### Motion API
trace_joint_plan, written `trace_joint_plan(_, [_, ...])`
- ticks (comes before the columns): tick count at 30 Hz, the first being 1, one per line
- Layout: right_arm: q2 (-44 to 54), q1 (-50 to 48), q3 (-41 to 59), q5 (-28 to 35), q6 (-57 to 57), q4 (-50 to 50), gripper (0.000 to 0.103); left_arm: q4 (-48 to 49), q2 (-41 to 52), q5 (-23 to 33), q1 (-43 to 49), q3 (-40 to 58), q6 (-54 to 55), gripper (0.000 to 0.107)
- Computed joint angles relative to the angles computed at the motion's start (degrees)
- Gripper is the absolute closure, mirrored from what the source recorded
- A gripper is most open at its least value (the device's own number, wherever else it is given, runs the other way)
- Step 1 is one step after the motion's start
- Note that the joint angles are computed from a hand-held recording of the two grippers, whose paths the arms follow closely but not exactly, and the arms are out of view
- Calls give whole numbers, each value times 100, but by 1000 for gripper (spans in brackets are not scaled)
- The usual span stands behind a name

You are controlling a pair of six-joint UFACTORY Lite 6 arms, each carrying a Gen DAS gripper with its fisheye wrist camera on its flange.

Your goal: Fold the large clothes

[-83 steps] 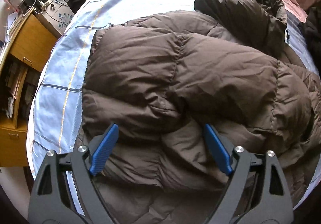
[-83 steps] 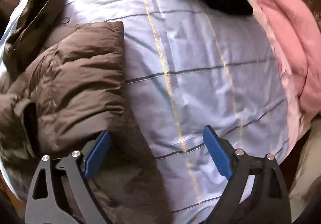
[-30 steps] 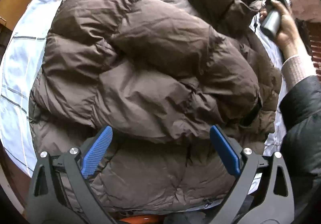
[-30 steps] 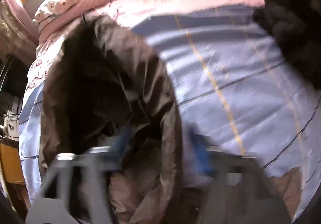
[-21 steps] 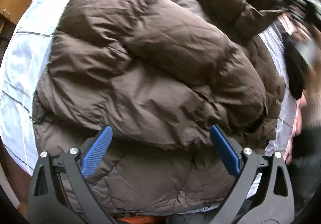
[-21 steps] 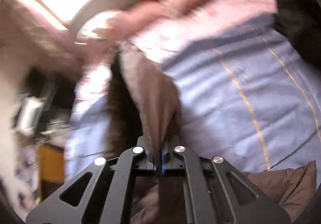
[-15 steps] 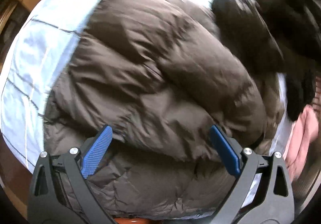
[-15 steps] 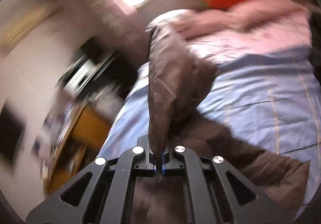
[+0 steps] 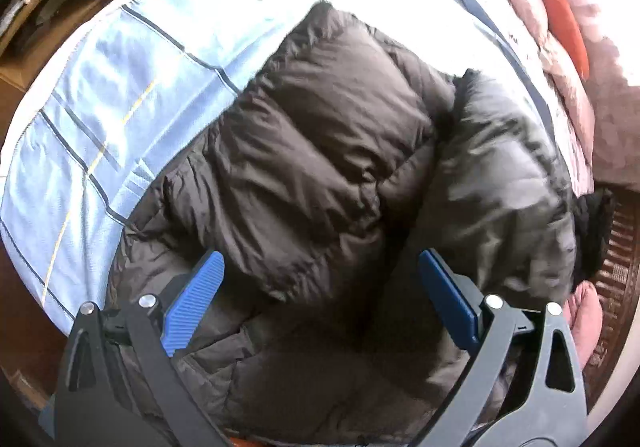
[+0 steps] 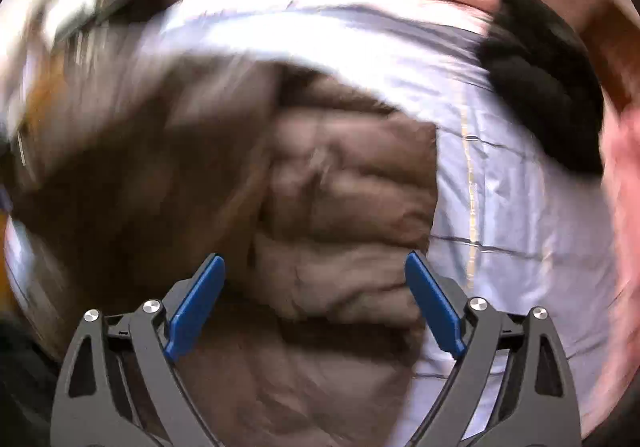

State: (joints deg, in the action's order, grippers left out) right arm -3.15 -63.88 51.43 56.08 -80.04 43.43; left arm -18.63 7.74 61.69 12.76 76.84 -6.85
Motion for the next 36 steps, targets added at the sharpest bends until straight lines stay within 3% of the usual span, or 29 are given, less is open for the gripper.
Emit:
trace_joint_plan(4, [51, -260, 37, 1603, 358, 1285, 11, -320, -614, -415, -303, -375, 152, 8])
trace_joint_plan(7, [-663, 91, -710, 2202, 351, 1649, 11, 14, -1016, -880, -1036, -485, 317, 8])
trace_joint_plan(9, [-1119, 539, -1129, 2304, 423, 1559, 11, -123, -1009, -898, -1505, -477, 784, 8])
trace_joint_plan(13, [-1602, 1440, -1748, 1525, 515, 1391, 11, 1216, -559, -830, -2618, -660, 79, 7])
trace_joint_plan(17, [-1156, 1670, -1955, 753, 398, 1404, 11, 1715, -57, -987, -2560, -1276, -637, 6])
trace_joint_plan(20, [-726, 1302, -1853, 1098, 263, 1593, 11, 2401, -120, -1141, -2881, -1453, -1118, 6])
trace_joint_plan(22, [-656, 1428, -1983, 845, 208, 1640, 11, 2737, -247, -1142, -3142, -1555, -1413, 6])
trace_joint_plan(25, [-1044, 2296, -2398, -569, 328, 1409, 13, 2869, -444, -1081, -3467, -1799, -1644, 6])
trace_joint_plan(28, [-738, 3249, -2672, -2265, 525, 1222, 18, 2637, -255, -1086, -3393, -1763, -1418, 6])
trace_joint_plan(31, [-355, 3602, -2746, -2982, 41, 1833, 19, 1989, -132, -1070, -3039, -1822, -834, 6])
trace_joint_plan(33, [-508, 3768, -2736, -3091, 532, 1494, 19, 2030, -186, -1033, -3118, -1785, -868, 6])
trace_joint_plan(36, [-1512, 3428, -2850, -2419, 943, 1092, 20, 1867, -539, -804, -3056, -1578, -641, 6])
